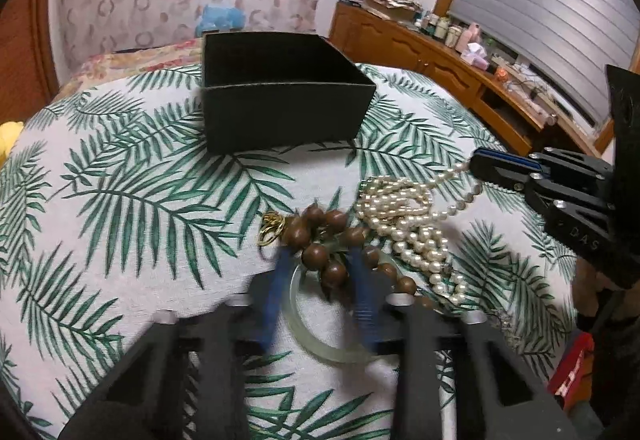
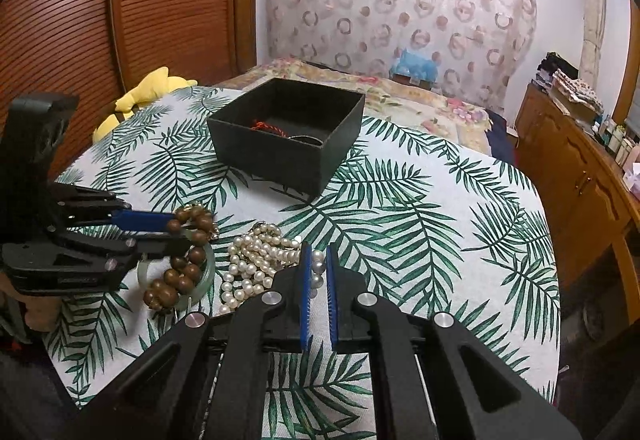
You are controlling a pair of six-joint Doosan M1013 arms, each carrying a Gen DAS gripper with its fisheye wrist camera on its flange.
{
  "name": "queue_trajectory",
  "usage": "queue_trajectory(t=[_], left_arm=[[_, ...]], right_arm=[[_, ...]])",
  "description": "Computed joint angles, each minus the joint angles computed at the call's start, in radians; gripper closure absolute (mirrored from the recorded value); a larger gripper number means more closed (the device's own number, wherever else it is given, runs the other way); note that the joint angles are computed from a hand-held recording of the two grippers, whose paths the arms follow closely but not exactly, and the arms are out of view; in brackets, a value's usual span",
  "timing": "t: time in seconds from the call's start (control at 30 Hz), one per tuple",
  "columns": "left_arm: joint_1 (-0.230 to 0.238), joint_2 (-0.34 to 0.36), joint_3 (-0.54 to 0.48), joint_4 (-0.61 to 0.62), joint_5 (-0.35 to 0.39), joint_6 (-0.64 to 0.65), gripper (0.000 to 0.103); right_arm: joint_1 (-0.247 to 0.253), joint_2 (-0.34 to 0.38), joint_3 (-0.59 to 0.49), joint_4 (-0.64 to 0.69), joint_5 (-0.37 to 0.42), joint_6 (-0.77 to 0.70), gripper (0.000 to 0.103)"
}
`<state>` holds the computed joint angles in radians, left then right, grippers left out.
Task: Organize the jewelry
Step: 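Grasp the brown wooden bead bracelet with the left tool while the right tool grasps the pearl necklace, then lift both held pieces over the black box and open both tools inside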
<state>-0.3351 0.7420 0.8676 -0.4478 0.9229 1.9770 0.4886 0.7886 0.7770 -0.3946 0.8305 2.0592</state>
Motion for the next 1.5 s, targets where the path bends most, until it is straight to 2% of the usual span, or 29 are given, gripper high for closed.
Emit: queue_trajectory(t=[0.07,0.13,0.33,0.5,0.7,1.1,1.3,1.5], left_arm=[[0.0,0.0,0.002,-0.005,-0.006,0.008,0.084],[-0.006,-0.012,0.022,0.01,-0.049,0.012,0.085],[-0.01,-0.044,0.052,-0.025,-0.119,0.086,0.085],[-0.004,-0.065,0.053,-0.083,-0.136,0.138,0.086],[-0.012,-0.091,0.058,-0.096,-0.168,0.197,0.086],[0.0,-0.092,0.014,-0.129,-0.181,0.215,0.086],[0.004,-0.074,-0.023,-0.103,-0.185,0.188,0.086],[0.012,-0.058,-0.059,-0.078,-0.19,0.156,0.086]], right_arm=[[-0.001,-0.001,0.002,0.002,-0.005,0.002,0.095],[-0.002,0.001,0.003,0.008,-0.009,0.003,0.095],[0.001,-0.001,-0.005,-0.001,-0.011,0.007,0.095],[0.004,-0.01,-0.016,-0.023,-0.028,0.005,0.095],[0.011,-0.02,-0.041,-0.068,-0.054,0.01,0.095],[0.013,-0.029,-0.106,-0.15,-0.082,0.016,0.095],[0.006,-0.003,-0.187,-0.143,-0.068,-0.012,0.095],[-0.001,0.054,-0.333,-0.115,-0.032,-0.075,0.095]])
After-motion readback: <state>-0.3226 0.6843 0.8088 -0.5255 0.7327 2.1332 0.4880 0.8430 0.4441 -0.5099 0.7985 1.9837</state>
